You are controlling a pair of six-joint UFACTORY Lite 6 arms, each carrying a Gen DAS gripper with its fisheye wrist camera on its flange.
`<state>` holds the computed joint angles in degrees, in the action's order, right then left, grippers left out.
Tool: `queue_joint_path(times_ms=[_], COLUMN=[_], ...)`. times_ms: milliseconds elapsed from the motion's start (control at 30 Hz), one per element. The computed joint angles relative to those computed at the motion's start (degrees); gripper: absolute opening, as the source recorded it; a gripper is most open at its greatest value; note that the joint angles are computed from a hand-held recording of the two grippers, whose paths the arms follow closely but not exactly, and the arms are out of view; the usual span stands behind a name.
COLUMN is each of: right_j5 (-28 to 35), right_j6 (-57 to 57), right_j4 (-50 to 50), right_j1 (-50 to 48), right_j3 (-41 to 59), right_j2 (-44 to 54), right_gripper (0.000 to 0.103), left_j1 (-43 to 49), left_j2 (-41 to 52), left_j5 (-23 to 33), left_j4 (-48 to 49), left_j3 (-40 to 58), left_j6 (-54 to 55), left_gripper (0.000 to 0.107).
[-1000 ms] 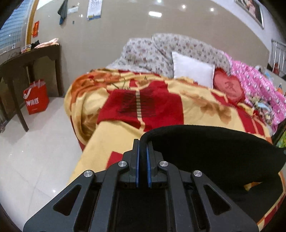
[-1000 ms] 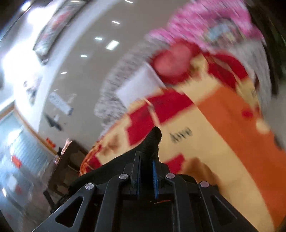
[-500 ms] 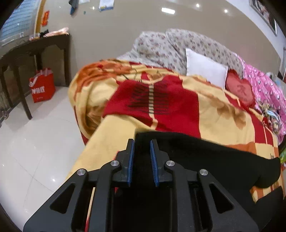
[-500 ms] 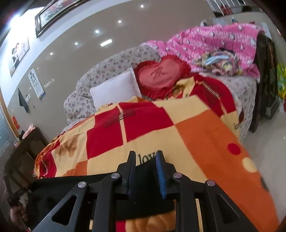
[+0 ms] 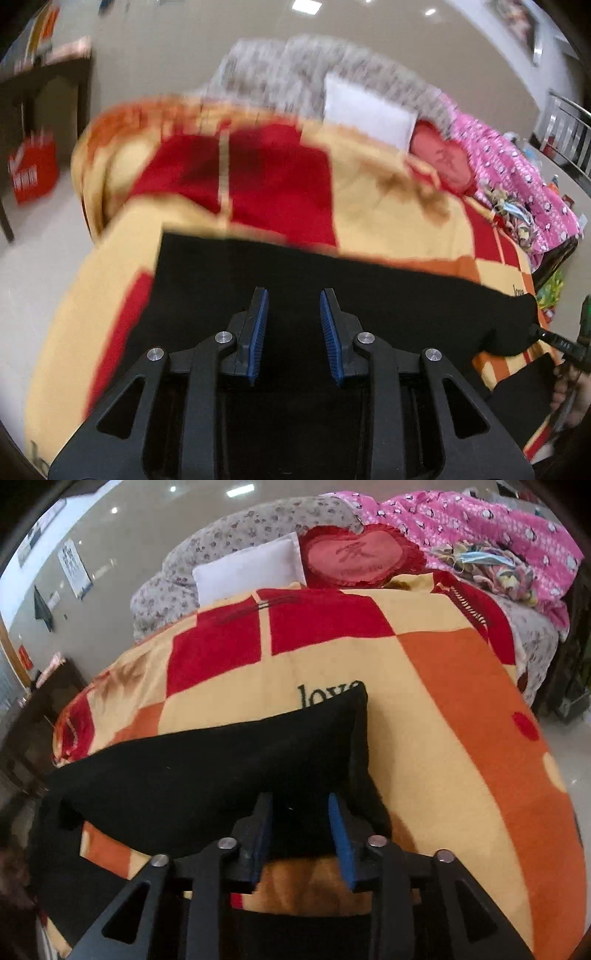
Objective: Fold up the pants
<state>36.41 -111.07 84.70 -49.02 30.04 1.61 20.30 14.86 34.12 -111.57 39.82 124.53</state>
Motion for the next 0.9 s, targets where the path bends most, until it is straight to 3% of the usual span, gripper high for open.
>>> queue_joint_path(times_ms=[67, 167, 233, 267, 400, 467, 533, 600, 700, 900], right_j5=[-0.1, 1.1, 1.9, 0.6, 0.0, -0.9, -6.7, -11.0, -6.0, 2.2], right_j6=[-0.4, -1.0, -0.3, 0.5, -2.8, -3.7, -7.1, -1.5, 3.8, 5.4], right_j4=[-0.1, -1.6, -1.4, -0.4, 6.7, 7.7, 11.5, 6.4, 1.3, -2.8], right_j1=[0.9, 1.4, -0.1, 0.3, 2.7, 6.2, 11.3, 12.6, 8.4, 1.4], right_j3=[-0.1, -0.5, -1.0, -1.7, -4.1, -2.2, 0.3, 4.9, 7.1, 2.6], right_j2=[-0.2, -0.6, -1.2, -3.0, -9.8, -8.0, -4.7, 2.3, 4.9, -2.2], right_gripper=[0.047, 0.061, 0.060, 0.055, 0.054, 0.051, 0.049, 0.045, 0.041, 0.040], left_j1=[1.4, 3.6, 4.2, 4.3, 4.6, 4.8, 4.9, 5.0, 5.3, 6.7], left_j2=[3.9, 5.0, 4.3, 4.2, 4.2, 4.4, 4.5, 4.8, 4.9, 6.1], left_j5=[0.5, 2.9, 3.7, 4.0, 4.2, 4.4, 4.5, 4.9, 5.4, 7.7], left_j4=[6.5, 10.2, 10.2, 10.3, 10.7, 11.0, 11.2, 11.6, 11.8, 13.8], left_j3=[3.8, 4.1, 3.1, 2.9, 3.1, 3.3, 3.4, 3.7, 3.7, 4.6], left_j6=[-7.8, -11.1, -10.8, -10.7, -11.1, -11.4, -11.6, -12.1, -12.3, -13.9], left_gripper=[0.028, 0.028, 0.029, 0.029, 0.029, 0.029, 0.029, 0.029, 0.029, 0.029])
